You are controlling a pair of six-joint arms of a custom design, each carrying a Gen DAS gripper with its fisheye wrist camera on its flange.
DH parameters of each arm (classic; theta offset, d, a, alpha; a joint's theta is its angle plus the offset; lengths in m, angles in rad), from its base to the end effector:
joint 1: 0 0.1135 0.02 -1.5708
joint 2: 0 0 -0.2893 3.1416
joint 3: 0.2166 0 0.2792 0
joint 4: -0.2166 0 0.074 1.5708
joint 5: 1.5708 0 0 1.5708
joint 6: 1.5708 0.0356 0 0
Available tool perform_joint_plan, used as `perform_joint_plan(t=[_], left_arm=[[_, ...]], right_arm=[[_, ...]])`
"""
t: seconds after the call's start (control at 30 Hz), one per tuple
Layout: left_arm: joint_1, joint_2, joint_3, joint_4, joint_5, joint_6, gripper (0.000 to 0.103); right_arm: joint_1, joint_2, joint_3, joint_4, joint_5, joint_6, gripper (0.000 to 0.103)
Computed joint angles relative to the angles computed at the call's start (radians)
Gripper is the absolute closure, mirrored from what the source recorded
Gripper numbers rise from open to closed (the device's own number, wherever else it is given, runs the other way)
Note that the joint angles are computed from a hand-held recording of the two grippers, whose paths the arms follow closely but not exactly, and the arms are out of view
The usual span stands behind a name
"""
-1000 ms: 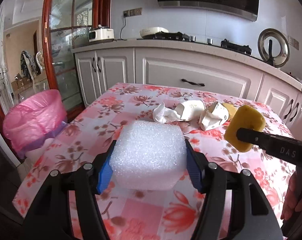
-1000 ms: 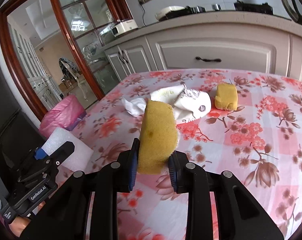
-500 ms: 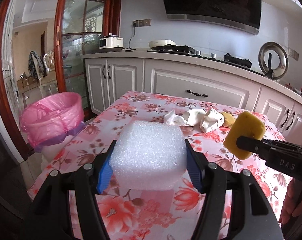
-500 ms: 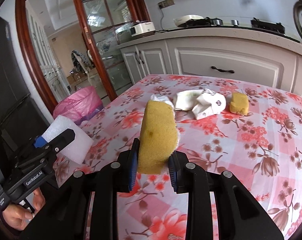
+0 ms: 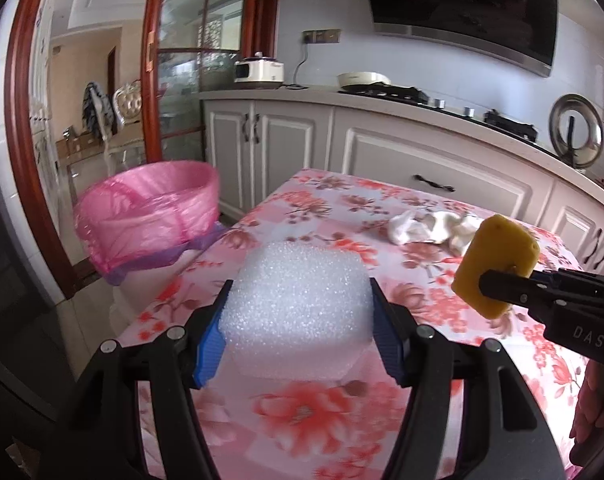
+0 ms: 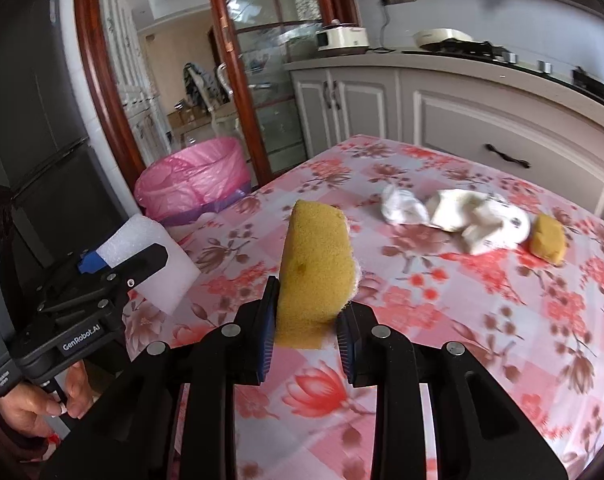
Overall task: Collect trash
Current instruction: 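Move the right tool's yellow sponge and left tool's foam block over the pink bin and release both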
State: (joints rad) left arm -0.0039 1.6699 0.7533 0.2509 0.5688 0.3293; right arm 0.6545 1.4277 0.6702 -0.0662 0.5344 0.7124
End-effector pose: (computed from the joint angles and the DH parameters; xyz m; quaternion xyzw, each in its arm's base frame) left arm 0.3439 -0.0205 0.1573 0.2641 0.8309 -0.1810 0.4550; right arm 0.2405 0.1617 0.1793 0.1223 0.8948 0.0316 0.4282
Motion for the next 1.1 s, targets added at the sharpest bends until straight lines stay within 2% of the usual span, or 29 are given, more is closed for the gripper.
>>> perform_joint_plan(t=[0.43,0.8,1.1], left_arm=[[0.063,0.18,0.207,-0.05,-0.057,-0.028,0.041],[0.104,0.274,0.343,-0.063,-0.098,-0.064,0.041],[0.135,0.322,0.472,-0.078,-0.106,-0.107,0.041]], right_arm=[[-0.082,0.295,0.257,0.06,-0.178,-0.188,0.075],[-0.122,0.455,0.453,0.063,-0.274,-0.288,0.075],[-0.154,0.568,0.645,0.013,-0.337,-0.38,0.075]])
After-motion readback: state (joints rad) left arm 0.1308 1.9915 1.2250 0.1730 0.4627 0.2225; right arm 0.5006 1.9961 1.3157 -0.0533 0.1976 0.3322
